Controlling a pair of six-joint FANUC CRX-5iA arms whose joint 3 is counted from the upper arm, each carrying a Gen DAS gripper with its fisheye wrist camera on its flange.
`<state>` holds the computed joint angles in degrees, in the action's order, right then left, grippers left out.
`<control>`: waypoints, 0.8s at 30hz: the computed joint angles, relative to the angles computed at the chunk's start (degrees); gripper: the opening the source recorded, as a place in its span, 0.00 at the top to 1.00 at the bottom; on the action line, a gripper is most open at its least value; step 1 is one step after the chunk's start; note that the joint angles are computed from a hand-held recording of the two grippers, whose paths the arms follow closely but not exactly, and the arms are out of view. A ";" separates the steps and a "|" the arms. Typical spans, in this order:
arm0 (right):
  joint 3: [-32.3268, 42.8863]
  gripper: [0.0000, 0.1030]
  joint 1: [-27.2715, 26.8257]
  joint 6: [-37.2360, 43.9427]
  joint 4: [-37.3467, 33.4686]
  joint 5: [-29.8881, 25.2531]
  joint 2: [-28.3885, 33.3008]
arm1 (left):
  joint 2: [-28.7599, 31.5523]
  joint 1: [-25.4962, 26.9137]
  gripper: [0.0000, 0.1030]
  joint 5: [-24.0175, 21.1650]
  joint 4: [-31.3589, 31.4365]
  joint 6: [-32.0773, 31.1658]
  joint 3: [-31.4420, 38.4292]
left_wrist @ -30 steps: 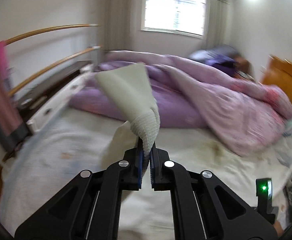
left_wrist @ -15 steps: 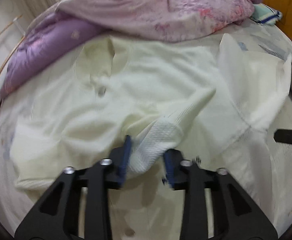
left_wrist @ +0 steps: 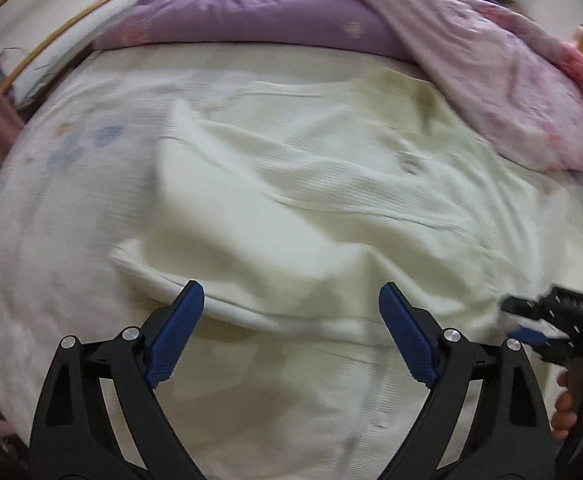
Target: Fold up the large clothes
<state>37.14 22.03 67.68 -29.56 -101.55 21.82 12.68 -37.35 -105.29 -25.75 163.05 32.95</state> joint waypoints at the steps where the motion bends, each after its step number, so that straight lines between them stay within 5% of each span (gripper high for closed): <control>1: 0.55 0.46 0.04 1.36 -0.91 0.00 0.31 | -1.16 0.41 0.13 0.03 -0.59 0.35 -1.23; 2: 1.58 0.77 0.07 3.06 -1.73 -0.57 0.90 | -1.90 0.72 0.13 -0.43 -1.28 0.63 -1.85; 3: 2.27 0.89 0.01 4.10 -2.10 -1.19 1.22 | -2.35 1.06 0.13 -1.55 -1.88 0.78 -2.21; 11: 8.85 0.91 -1.54 15.42 7.96 10.00 0.64 | -3.89 6.48 0.13 -4.66 0.59 0.16 -6.69; 18: 11.22 0.89 -1.11 17.66 14.89 3.28 8.95 | 1.60 9.66 0.14 -6.06 7.51 -6.13 -9.23; 24: 12.62 0.88 -1.62 16.23 14.12 2.83 10.39 | 5.35 6.77 0.13 -11.04 2.81 -7.80 -1.54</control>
